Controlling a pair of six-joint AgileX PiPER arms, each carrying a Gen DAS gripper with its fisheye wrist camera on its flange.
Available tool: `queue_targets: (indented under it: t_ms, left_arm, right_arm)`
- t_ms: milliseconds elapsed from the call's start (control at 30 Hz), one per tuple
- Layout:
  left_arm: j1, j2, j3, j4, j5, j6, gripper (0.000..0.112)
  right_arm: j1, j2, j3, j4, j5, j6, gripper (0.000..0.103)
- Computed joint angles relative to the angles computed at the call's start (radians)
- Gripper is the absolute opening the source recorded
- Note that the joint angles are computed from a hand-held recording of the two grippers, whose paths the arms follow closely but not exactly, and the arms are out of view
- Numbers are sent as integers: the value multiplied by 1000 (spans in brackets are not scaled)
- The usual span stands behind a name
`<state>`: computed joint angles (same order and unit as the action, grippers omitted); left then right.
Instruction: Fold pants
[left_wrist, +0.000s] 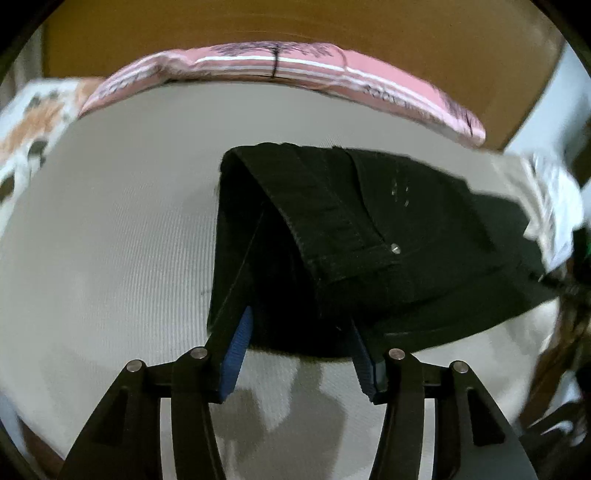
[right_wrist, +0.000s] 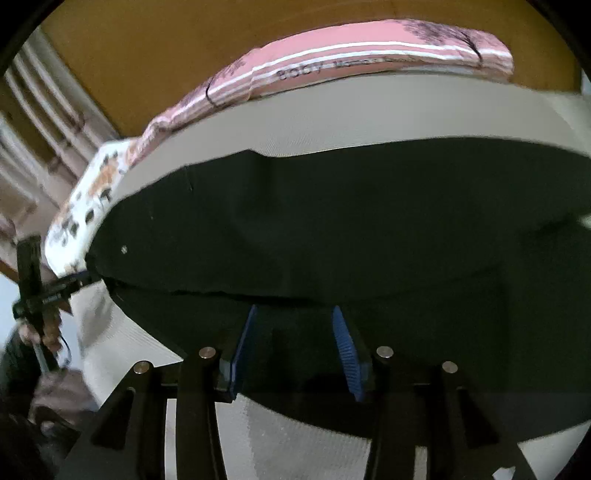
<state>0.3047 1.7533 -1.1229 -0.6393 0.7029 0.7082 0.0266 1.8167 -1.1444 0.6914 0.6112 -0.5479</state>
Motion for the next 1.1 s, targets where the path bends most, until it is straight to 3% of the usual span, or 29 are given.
queue_targets:
  t_ms: [100,300,533,667,833,1100]
  left_arm:
    - [71,-20,27,-147,86,49,53]
    - [99,6,55,-286,198,29,53]
    - [56,91,23,-374,171,-77,53]
    - [50,111,37,-446,110,-105,51]
    - [22,112,16,-417,30,-149,25]
    - [28,125,-76,-361,25,-203,18]
  right_arm:
    - [-24,-18,41,69,-11,-29,42]
    - [-52,-15,76,168,-10,-48,42]
    - [-113,24,87,319,41,-105,42]
    - [-164,51,105,412,55,-120,42]
    - [-212,99,82,477,47,-125,41]
    - [-241,171,9,578,31,-135,40]
